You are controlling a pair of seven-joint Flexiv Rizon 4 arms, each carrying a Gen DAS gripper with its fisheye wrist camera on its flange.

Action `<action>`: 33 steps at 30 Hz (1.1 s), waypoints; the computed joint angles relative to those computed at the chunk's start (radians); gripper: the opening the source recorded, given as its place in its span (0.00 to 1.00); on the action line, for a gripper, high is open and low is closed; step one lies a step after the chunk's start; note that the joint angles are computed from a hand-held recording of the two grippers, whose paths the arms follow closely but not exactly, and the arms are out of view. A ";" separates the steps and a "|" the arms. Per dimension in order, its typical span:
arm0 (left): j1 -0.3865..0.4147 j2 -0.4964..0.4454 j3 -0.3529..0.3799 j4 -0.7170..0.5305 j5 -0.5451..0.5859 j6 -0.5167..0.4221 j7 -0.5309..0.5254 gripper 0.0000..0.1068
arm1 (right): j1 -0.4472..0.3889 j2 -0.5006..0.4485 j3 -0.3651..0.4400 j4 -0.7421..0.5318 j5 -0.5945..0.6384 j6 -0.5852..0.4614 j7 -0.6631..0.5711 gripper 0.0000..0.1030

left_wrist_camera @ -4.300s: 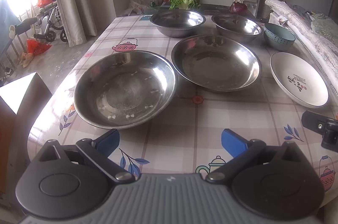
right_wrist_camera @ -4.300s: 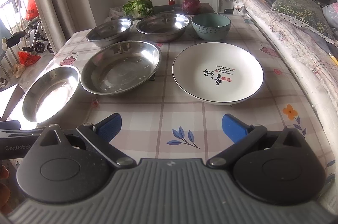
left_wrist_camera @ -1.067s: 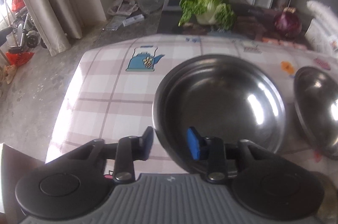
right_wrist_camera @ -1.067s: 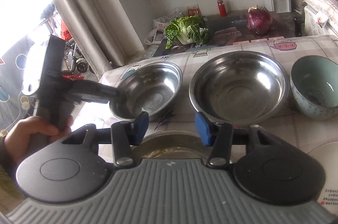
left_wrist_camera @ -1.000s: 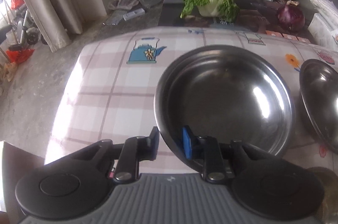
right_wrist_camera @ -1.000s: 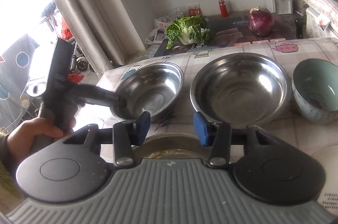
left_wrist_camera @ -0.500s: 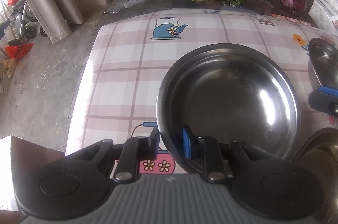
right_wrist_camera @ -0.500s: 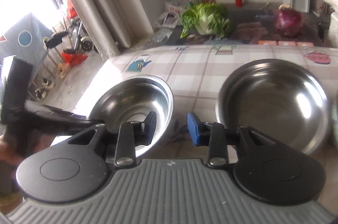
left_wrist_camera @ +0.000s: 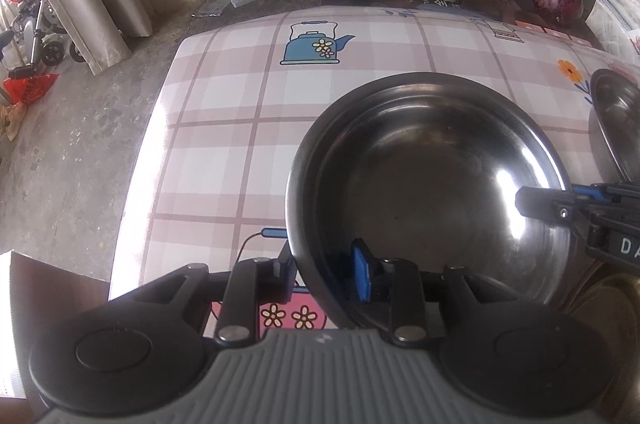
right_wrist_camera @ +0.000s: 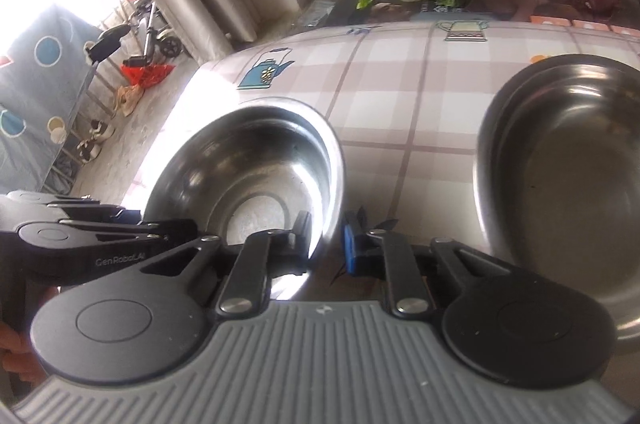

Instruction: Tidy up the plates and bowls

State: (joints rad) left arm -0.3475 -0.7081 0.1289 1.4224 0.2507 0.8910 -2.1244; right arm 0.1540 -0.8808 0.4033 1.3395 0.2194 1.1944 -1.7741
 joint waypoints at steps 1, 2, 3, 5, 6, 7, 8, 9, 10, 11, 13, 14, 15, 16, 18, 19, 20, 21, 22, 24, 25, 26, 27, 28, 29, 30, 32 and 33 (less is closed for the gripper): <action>-0.002 -0.003 0.001 -0.003 0.002 0.000 -0.002 0.29 | 0.001 -0.001 0.000 0.001 -0.002 0.004 -0.006 0.12; -0.003 -0.004 0.003 -0.006 0.004 0.000 -0.005 0.29 | -0.003 -0.003 0.005 -0.002 -0.002 0.003 -0.014 0.12; -0.003 -0.004 0.003 -0.006 0.005 0.002 -0.005 0.28 | -0.011 -0.006 0.015 -0.006 0.003 -0.001 -0.024 0.12; 0.001 -0.004 -0.001 -0.002 0.000 0.012 -0.006 0.27 | -0.023 -0.012 0.026 -0.015 0.014 -0.009 -0.038 0.12; 0.003 -0.002 -0.002 0.000 -0.004 0.015 -0.008 0.26 | -0.029 -0.013 0.031 -0.017 0.020 -0.014 -0.045 0.12; 0.002 -0.001 -0.001 0.001 -0.005 0.015 -0.010 0.25 | -0.032 -0.007 0.032 -0.010 0.027 -0.014 -0.048 0.12; -0.001 -0.001 0.001 -0.002 -0.003 0.012 -0.012 0.25 | -0.032 -0.007 0.031 -0.011 0.031 -0.014 -0.052 0.12; -0.004 -0.002 0.004 -0.005 0.000 0.008 -0.015 0.25 | -0.032 -0.006 0.031 -0.011 0.034 -0.015 -0.055 0.12; -0.007 -0.002 0.007 -0.007 0.003 0.005 -0.019 0.24 | -0.035 -0.004 0.032 -0.008 0.039 -0.015 -0.060 0.12; -0.008 -0.001 0.008 -0.008 0.005 0.003 -0.022 0.24 | -0.037 -0.003 0.034 -0.009 0.045 -0.016 -0.064 0.12; -0.007 0.002 0.007 -0.008 0.006 0.001 -0.024 0.24 | -0.040 0.001 0.037 -0.006 0.055 -0.013 -0.071 0.12; -0.008 0.003 0.007 -0.008 0.008 0.001 -0.025 0.24 | -0.041 0.003 0.038 -0.005 0.058 -0.011 -0.075 0.12; -0.008 0.004 0.007 -0.008 0.009 0.000 -0.026 0.24 | -0.041 0.004 0.037 -0.004 0.060 -0.009 -0.080 0.12; -0.008 0.007 0.006 -0.006 0.010 0.001 -0.027 0.24 | -0.041 0.006 0.037 -0.003 0.062 -0.008 -0.083 0.12; -0.009 0.011 0.007 -0.003 0.013 0.002 -0.033 0.23 | -0.041 0.013 0.036 0.002 0.066 -0.008 -0.087 0.12; -0.011 0.013 0.007 -0.002 0.015 0.005 -0.037 0.23 | -0.042 0.015 0.036 0.004 0.068 -0.005 -0.091 0.12; -0.011 0.014 0.008 -0.001 0.016 0.006 -0.040 0.23 | -0.042 0.017 0.035 0.006 0.069 -0.004 -0.094 0.12; -0.012 0.016 0.008 0.000 0.017 0.007 -0.043 0.23 | -0.043 0.020 0.036 0.008 0.071 -0.002 -0.096 0.12; -0.013 0.018 0.007 0.001 0.018 0.007 -0.045 0.23 | -0.044 0.023 0.036 0.010 0.074 -0.002 -0.097 0.12; -0.012 0.023 0.005 0.003 0.019 0.007 -0.047 0.23 | -0.049 0.028 0.039 0.014 0.079 -0.001 -0.102 0.12; -0.013 0.027 0.005 0.006 0.020 0.009 -0.048 0.22 | -0.050 0.030 0.040 0.015 0.082 0.001 -0.103 0.12; -0.014 0.032 0.005 0.010 0.023 0.013 -0.049 0.22 | -0.051 0.033 0.039 0.017 0.084 0.001 -0.103 0.12; -0.015 0.037 0.006 0.012 0.026 0.018 -0.051 0.22 | -0.053 0.036 0.040 0.018 0.087 0.001 -0.104 0.12; -0.016 0.042 0.007 0.016 0.030 0.022 -0.054 0.22 | -0.055 0.040 0.041 0.021 0.090 0.003 -0.105 0.12; -0.017 0.046 0.007 0.017 0.031 0.026 -0.057 0.21 | -0.057 0.044 0.042 0.023 0.093 0.004 -0.107 0.12; -0.018 0.050 0.007 0.018 0.033 0.028 -0.060 0.21 | -0.060 0.047 0.044 0.025 0.097 0.006 -0.108 0.12; -0.023 0.057 0.009 0.018 0.039 0.030 -0.068 0.21 | -0.070 0.056 0.052 0.030 0.109 0.008 -0.115 0.12; -0.025 0.060 0.009 0.016 0.041 0.028 -0.071 0.21 | -0.076 0.060 0.057 0.032 0.115 0.010 -0.121 0.12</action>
State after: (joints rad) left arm -0.3723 -0.6482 0.1374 1.4387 0.2912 0.9192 -2.1952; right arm 0.0781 -0.8205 0.4600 1.3717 0.3341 1.2042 -1.8956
